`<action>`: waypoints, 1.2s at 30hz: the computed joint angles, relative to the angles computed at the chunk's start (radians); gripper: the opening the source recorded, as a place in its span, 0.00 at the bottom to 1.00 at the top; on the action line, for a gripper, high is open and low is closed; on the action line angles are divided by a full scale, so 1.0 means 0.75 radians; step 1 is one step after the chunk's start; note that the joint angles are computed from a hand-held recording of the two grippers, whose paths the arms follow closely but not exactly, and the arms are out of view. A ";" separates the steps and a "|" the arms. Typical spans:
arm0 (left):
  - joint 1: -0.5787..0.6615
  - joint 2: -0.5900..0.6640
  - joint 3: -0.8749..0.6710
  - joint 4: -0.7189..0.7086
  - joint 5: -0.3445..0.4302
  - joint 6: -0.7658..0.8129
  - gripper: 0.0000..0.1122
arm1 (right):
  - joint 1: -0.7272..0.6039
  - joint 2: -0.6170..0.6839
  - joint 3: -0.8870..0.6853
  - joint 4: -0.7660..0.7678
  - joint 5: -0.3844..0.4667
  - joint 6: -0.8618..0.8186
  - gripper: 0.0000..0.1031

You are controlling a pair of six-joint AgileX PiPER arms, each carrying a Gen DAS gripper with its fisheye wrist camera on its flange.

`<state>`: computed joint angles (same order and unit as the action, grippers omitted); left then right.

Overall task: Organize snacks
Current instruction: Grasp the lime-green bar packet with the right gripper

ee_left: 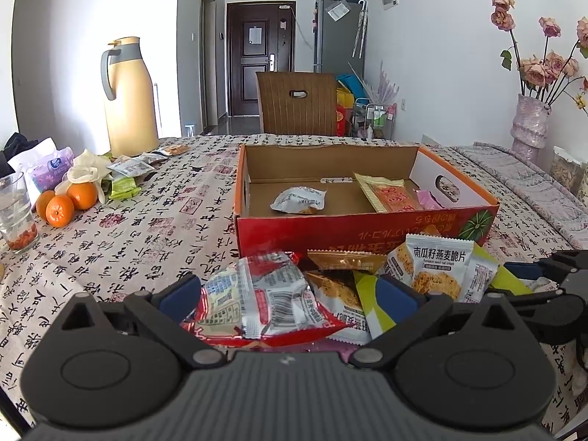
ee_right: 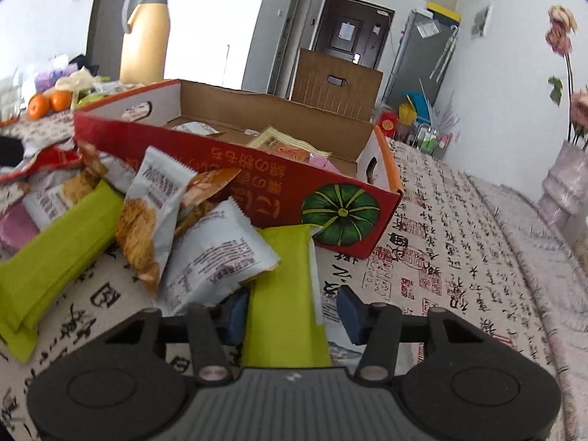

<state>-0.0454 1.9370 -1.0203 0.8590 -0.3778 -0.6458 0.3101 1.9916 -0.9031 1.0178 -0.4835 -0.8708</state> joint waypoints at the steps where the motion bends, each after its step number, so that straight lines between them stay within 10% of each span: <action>1: 0.000 -0.004 0.003 -0.003 -0.003 0.005 0.92 | -0.006 0.001 -0.004 -0.010 0.008 0.016 0.45; 11: 0.014 0.001 -0.003 0.046 -0.014 -0.047 0.92 | -0.040 -0.049 0.043 -0.126 0.050 0.200 0.33; 25: 0.025 -0.008 0.010 0.069 -0.035 -0.072 0.92 | -0.008 -0.215 0.295 -0.382 -0.238 0.892 0.33; 36: 0.034 -0.017 -0.019 0.091 0.000 -0.125 0.92 | 0.037 -0.241 0.338 -0.360 -0.296 0.961 0.33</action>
<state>-0.0200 1.9245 -1.0343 0.9273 -0.3781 -0.7394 0.3381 1.8108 -0.6499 0.7478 -0.7053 -0.1503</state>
